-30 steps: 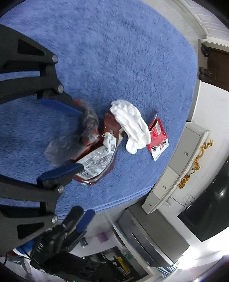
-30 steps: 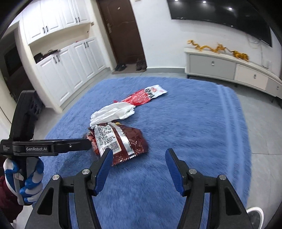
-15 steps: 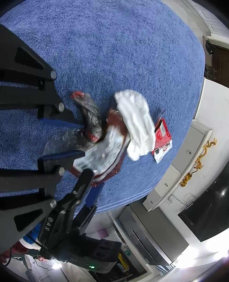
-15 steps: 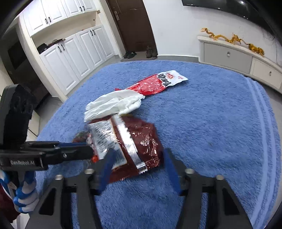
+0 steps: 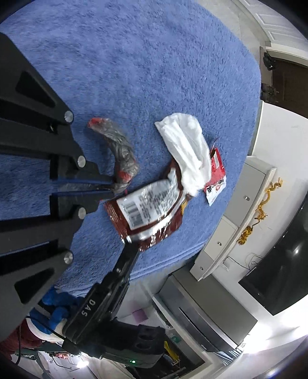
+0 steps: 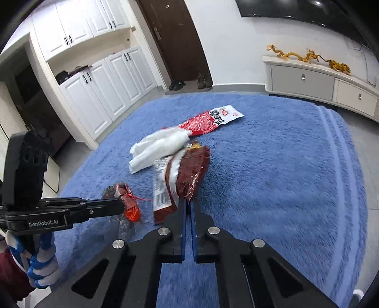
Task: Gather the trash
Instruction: 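Grasp the brown snack bag with the right tool while the left tool grasps a clear plastic bag, then carry both bags over the bin and open both tools to drop them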
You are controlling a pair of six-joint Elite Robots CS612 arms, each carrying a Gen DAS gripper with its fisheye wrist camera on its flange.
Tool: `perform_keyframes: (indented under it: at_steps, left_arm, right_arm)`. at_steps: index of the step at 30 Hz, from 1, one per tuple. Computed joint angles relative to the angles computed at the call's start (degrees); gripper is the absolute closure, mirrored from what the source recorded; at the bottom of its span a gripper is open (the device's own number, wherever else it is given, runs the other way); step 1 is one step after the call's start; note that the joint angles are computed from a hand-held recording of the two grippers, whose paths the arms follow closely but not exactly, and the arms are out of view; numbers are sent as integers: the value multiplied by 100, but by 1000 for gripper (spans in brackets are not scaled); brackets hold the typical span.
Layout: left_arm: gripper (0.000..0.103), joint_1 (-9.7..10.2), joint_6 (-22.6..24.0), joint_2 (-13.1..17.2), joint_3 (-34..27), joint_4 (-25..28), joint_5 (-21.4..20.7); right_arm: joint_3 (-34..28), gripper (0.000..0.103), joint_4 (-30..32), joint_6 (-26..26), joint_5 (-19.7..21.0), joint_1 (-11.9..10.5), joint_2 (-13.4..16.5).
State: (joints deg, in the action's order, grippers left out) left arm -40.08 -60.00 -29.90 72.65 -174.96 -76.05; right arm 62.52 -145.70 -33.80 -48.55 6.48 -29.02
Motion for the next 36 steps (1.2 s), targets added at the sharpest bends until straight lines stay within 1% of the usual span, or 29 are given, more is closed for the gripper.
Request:
perform_keyframes:
  at_steps: [4, 8, 13, 17, 22, 25, 27, 31, 34, 36]
  left_arm:
    - [99, -79, -60, -145, 213, -116, 164]
    - [99, -177, 33, -315, 412, -244, 384]
    - [99, -287, 157, -456, 520, -368, 578]
    - [99, -387, 373, -507, 450, -361, 665]
    - [99, -490, 720, -445, 130, -275, 621]
    - [99, -538, 966, -328, -209, -142, 512]
    - [99, -566, 1135, -217, -489, -12, 401]
    - [99, -618, 1490, 87, -1201, 384, 73]
    - [99, -663, 1806, 422, -1941, 858, -231]
    - [99, -689, 2022, 725, -2584, 1264, -456]
  right_arm:
    - [375, 99, -375, 63, 116, -76, -210]
    - [773, 99, -828, 219, 273, -182, -439]
    - [1237, 99, -1416, 466, 365, -330, -696]
    - [1555, 99, -1901, 759, 433, -483, -867]
    - [1941, 99, -2642, 1219, 424, -751, -1037]
    - [2162, 99, -3069, 1476, 315, -913, -1120]
    - [2291, 99, -3329, 1680, 254, -1058, -1155]
    - [2559, 99, -3767, 2089, -24, -1348, -1206]
    - [2701, 99, -3983, 2366, -271, -1561, -1200]
    - [2765, 99, -4096, 2594, -473, -1697, -1171]
